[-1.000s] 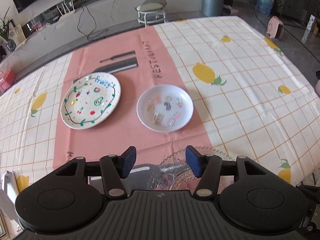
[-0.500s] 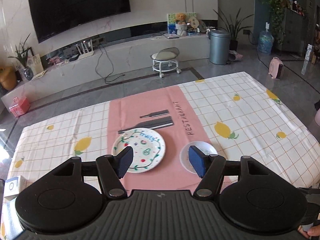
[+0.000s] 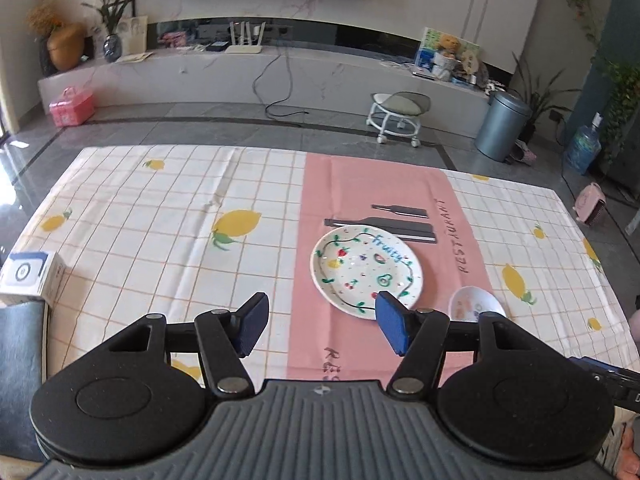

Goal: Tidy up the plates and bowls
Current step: 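Move the left tool to the rim of the white Fruity plate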

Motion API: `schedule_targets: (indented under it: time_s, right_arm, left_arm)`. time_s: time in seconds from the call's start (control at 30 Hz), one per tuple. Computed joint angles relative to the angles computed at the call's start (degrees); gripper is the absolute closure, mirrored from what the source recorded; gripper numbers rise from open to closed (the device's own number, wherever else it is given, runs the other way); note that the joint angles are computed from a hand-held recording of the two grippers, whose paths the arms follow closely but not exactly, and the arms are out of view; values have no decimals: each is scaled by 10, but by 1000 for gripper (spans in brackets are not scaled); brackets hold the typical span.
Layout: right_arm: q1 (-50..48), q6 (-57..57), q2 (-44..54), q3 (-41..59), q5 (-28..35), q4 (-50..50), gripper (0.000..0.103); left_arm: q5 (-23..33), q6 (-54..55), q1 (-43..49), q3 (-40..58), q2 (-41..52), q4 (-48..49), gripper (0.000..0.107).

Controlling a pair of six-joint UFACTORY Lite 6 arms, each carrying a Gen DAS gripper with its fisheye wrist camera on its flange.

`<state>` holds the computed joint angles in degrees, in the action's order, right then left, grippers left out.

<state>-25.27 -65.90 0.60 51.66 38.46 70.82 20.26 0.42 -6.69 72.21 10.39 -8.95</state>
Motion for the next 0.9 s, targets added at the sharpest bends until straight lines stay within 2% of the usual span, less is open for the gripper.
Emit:
schedule_targets:
  time_s: [0.07, 0.1, 0.17, 0.23, 0.37, 0.5, 0.6, 0.7, 0.8, 0.9]
  right_arm:
    - [58, -2, -15, 10, -73, 3, 24]
    - [82, 6, -7, 28, -90, 0, 24]
    - [111, 57, 30, 84, -87, -21, 24]
    - [139, 127, 83, 157, -84, -51, 24]
    - [201, 296, 200, 305, -139, -158, 24]
    - [254, 411, 318, 424, -199, -300, 23]
    - [254, 412, 415, 509, -167, -283, 25]
    - [241, 373, 493, 587, -97, -221, 26]
    - [247, 429, 543, 643, -94, -267, 26]
    - [246, 443, 597, 711, -65, -294, 26]
  left_arm:
    - [-12, 35, 22, 1, 18, -51, 36]
    - [-14, 87, 39, -2, 24, -108, 36]
    - [-12, 135, 58, 9, 48, -167, 36]
    - [-5, 138, 73, 27, 76, -180, 36]
    - [-3, 171, 87, 68, 142, -219, 36]
    - [7, 312, 102, 118, 225, -355, 36]
    - [36, 284, 100, 169, 278, -302, 36]
    - [49, 357, 108, 190, 307, -372, 36]
    - [79, 384, 116, 223, 337, -413, 36]
    - [98, 398, 113, 267, 373, -435, 35]
